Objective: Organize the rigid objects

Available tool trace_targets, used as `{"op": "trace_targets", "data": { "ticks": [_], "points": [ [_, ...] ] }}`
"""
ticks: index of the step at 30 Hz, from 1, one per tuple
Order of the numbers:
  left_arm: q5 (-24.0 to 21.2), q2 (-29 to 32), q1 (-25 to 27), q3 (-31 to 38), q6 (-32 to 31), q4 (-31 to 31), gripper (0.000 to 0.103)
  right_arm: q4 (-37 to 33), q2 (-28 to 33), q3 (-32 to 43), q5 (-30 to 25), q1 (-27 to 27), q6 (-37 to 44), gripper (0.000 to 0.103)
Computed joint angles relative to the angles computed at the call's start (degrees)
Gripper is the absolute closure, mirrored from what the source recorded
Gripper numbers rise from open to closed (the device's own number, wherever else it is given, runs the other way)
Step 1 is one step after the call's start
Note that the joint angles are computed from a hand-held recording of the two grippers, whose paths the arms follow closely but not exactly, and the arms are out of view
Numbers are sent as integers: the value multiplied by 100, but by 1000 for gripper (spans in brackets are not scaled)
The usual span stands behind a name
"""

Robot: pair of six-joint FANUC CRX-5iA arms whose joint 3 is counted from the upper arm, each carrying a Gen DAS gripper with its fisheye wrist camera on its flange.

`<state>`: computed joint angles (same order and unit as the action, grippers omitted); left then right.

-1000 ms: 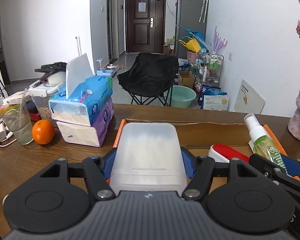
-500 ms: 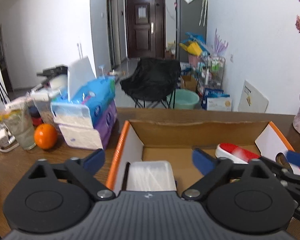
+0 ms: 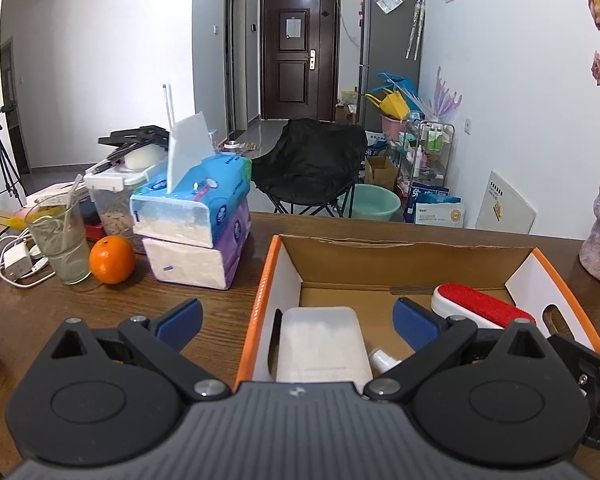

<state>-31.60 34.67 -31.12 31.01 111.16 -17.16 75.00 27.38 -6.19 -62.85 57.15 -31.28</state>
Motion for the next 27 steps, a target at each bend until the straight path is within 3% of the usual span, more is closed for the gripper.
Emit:
{"op": "trace_targets", "data": {
  "ticks": [9, 15, 19, 24, 27],
  "points": [
    [611, -655, 175, -1093, -389, 468, 0, -20, -166, -205, -271, 357, -92, 0],
    [924, -1086, 232, -1762, -350, 353, 0, -68, -273, -391, -446, 643, -296, 0],
    [1220, -1354, 368, -2335, -721, 819, 0, -93, -328, -508, -561, 824, -387, 0],
    [1321, -1671, 362, -2738, -222, 168, 0, -179, -326, -570, -710, 1044, -475, 0],
    [1585, -1870, 457, -3165, -513, 364, 0, -196, -346, -647, -753, 1152, -560, 0]
  ]
}}
